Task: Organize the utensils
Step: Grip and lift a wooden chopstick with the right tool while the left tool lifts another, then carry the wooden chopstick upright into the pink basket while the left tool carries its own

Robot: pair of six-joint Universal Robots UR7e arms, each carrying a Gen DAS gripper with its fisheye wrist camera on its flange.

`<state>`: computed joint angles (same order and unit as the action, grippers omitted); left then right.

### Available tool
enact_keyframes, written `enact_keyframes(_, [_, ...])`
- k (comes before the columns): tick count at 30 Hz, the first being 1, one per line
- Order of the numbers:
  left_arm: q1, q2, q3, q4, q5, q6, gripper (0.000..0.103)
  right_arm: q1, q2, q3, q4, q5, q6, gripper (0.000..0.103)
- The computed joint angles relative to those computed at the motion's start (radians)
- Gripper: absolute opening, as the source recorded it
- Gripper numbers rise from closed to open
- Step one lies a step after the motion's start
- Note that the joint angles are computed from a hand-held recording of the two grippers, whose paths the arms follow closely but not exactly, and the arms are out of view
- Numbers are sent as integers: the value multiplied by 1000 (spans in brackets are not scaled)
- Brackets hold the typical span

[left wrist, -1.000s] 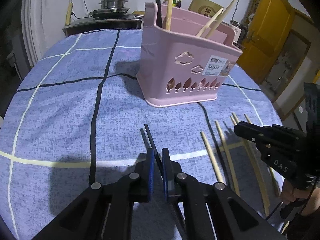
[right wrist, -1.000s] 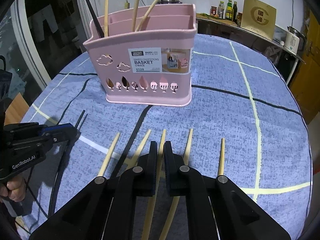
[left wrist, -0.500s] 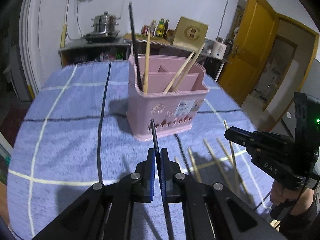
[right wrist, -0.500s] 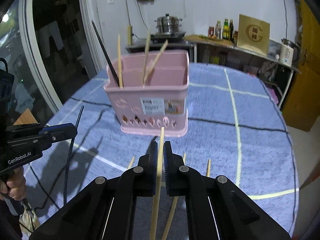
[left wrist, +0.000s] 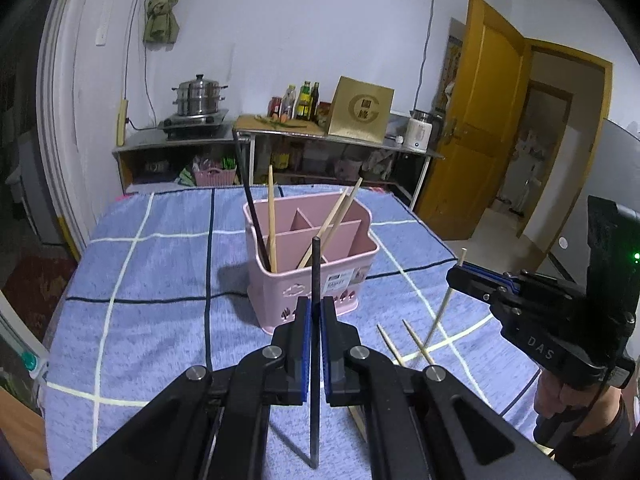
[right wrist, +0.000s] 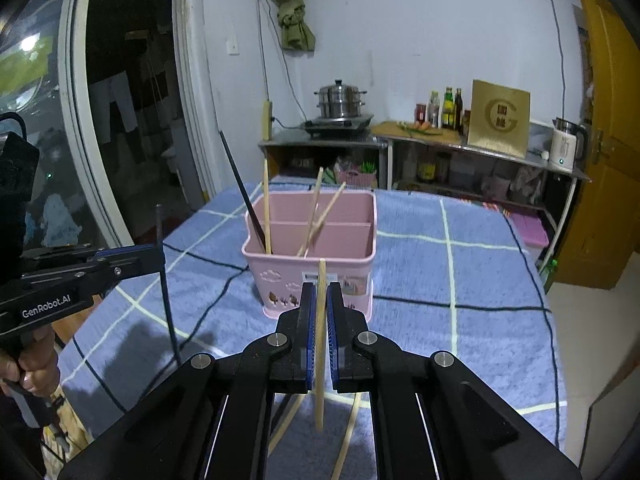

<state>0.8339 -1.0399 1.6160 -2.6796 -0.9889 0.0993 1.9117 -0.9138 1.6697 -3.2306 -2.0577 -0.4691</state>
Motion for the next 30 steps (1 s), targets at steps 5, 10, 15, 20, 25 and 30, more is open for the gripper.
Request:
enact_keyframes(5, [-9,-8,8,-7,-1,4,4,6,-15,19,-15,0,-4,5])
enact_keyframes(10, [-12,-17,22,-12,0,3,4,9,-22,31,-12,-3,-1,5])
enact_keyframes(15, [-18,-24,31,-12,4,9,4,10,-24,33,-14,-2,-2,5])
enact_keyframes(20, [-25,-28,36,-16,6,6,4,16,-30,40,-24,-2,-6,5])
enact_keyframes(25, [-28,-33,27,-9,0,4,4,19,-34,38,-30,1,-11,5])
enact_keyframes(30, [-29,-30,7,7,-9,2,4,22,-34,33,-32,5,-14,5])
